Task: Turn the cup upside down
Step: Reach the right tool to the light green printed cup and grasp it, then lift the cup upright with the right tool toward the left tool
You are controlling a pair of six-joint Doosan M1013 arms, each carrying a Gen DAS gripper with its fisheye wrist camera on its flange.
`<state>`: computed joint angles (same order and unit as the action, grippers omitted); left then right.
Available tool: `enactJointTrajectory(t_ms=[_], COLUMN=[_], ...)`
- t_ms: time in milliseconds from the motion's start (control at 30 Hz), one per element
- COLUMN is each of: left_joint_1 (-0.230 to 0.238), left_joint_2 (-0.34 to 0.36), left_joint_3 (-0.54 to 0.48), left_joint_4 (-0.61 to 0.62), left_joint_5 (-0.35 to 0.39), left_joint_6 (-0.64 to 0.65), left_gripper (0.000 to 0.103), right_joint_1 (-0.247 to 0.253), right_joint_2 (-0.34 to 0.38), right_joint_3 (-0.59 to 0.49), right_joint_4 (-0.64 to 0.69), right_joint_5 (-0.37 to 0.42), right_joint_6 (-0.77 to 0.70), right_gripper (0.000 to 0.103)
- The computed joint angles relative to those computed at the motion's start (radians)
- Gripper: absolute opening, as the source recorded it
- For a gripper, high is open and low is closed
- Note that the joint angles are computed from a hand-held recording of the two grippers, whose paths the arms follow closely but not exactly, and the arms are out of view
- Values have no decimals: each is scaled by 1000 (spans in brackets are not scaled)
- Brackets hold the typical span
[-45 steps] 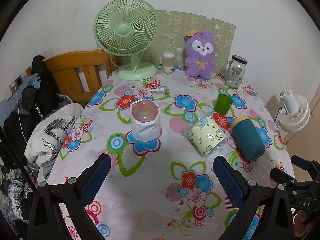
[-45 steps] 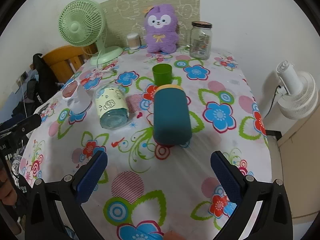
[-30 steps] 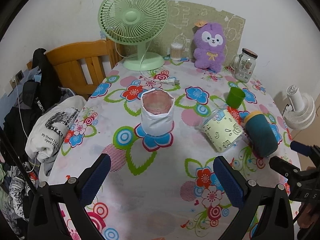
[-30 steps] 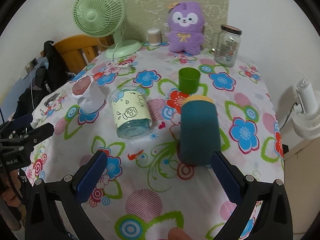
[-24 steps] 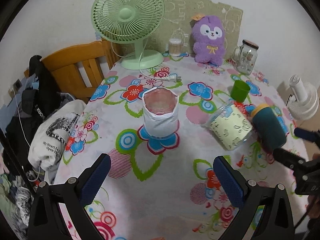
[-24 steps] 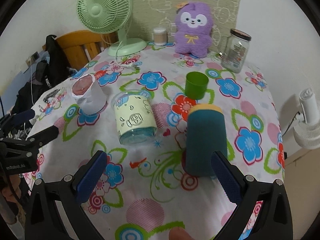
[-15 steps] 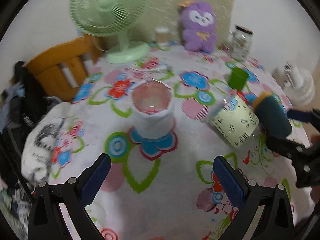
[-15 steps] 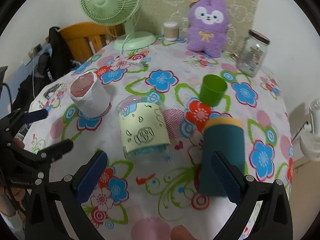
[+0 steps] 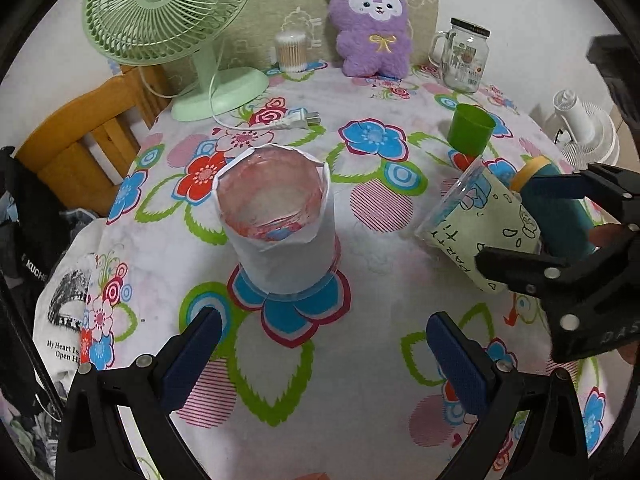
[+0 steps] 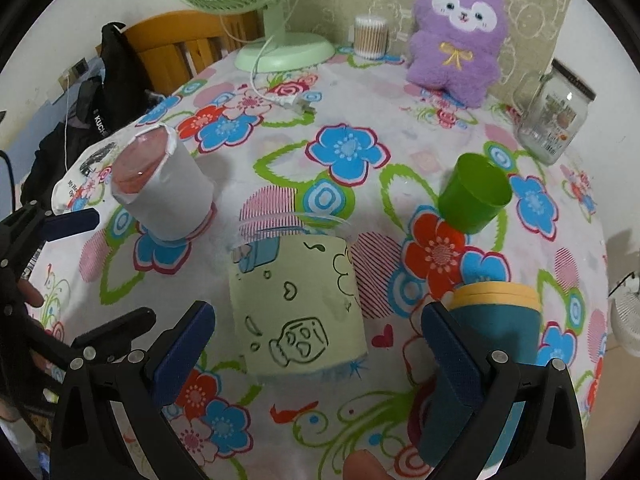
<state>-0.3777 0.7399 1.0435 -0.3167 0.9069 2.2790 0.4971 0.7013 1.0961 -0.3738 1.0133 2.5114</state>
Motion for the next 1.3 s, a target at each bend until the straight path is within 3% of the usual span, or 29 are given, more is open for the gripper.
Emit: enactJointTrajectory(t_ms=[133,333,833,1300], left_joint_1=[-6,-9,-3,17], left_joint_2=[1,-3,-73,-150], left_joint_3=[3,11,100,236], left_joint_4=[20,23,-9,-34], left_joint_5=[-11,-11,-41,-89], left_joint_6=[-6,-12,20,41], left_gripper=[103,103,103,103], right_joint_1=[-7,-20,36,92], right_joint_2=[1,-13,-75,-115], right_joint_3=[9,42,92,172], right_joint_4=[22,97,-10,21], right_joint_5=[-14,-74,-96,-143], right_joint_6=[-11,-48,50,97], right_gripper=[100,69,67,67])
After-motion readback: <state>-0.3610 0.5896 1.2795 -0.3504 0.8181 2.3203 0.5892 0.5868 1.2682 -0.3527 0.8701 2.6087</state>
